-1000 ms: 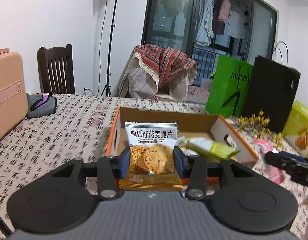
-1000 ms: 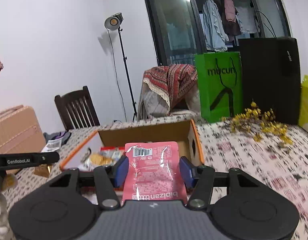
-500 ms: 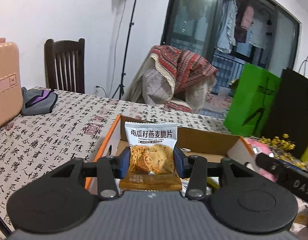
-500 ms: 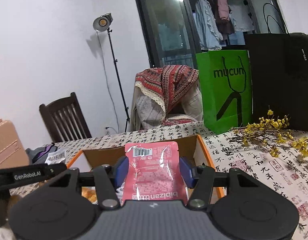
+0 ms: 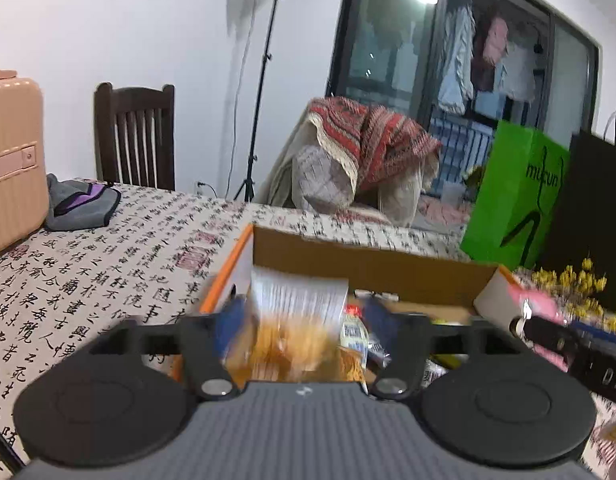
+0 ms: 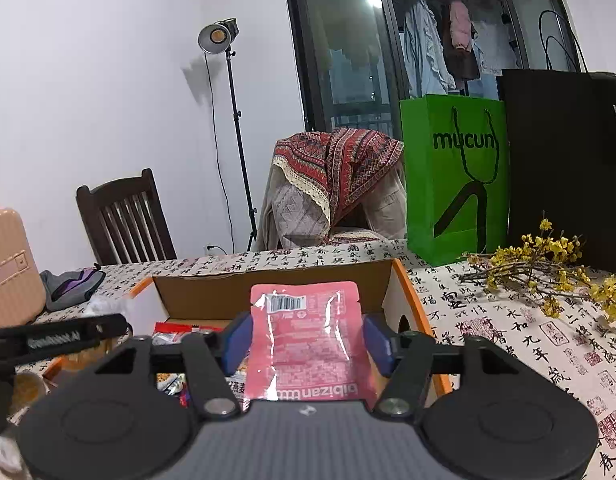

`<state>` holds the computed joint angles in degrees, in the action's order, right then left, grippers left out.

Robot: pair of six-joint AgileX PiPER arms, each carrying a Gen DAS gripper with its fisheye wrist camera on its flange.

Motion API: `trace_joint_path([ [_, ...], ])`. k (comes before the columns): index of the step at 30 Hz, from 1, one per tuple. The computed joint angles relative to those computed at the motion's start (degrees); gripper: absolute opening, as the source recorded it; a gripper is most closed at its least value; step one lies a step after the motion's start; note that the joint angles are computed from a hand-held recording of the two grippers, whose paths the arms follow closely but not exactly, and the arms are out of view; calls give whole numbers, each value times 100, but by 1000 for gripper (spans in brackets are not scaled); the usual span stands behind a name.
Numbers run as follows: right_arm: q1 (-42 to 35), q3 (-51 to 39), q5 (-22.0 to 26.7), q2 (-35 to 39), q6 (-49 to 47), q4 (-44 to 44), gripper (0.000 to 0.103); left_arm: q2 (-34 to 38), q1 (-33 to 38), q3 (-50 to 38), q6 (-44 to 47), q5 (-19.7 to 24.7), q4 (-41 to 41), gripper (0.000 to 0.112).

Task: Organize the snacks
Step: 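Carry the pink packet with the right tool into the box while the left tool carries the gold packet, then move both open tools back from the box to the snack pile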

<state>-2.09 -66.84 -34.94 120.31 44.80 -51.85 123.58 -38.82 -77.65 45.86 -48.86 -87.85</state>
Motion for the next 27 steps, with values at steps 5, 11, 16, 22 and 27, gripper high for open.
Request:
trace_joint_path([
  [5,-142,72,-240,-51,326,-223,103,-53,-191,152,-355,-539,197,103],
  [11,-158,123,-189,-109,330,-137,103,-103,-170,159,-365,-508,113,103],
  [16,-167,174,-184,-165,285,-65,103,-259,-191,264,-354,-455,20,103],
  [22,-260,670,-136,-755,210,-12,103,-794,-355,457,188,-428,-448,103],
  [27,-507,1275,-371,-1378,230,-406,103,-1257,-743,823,297,-718,-509,103],
])
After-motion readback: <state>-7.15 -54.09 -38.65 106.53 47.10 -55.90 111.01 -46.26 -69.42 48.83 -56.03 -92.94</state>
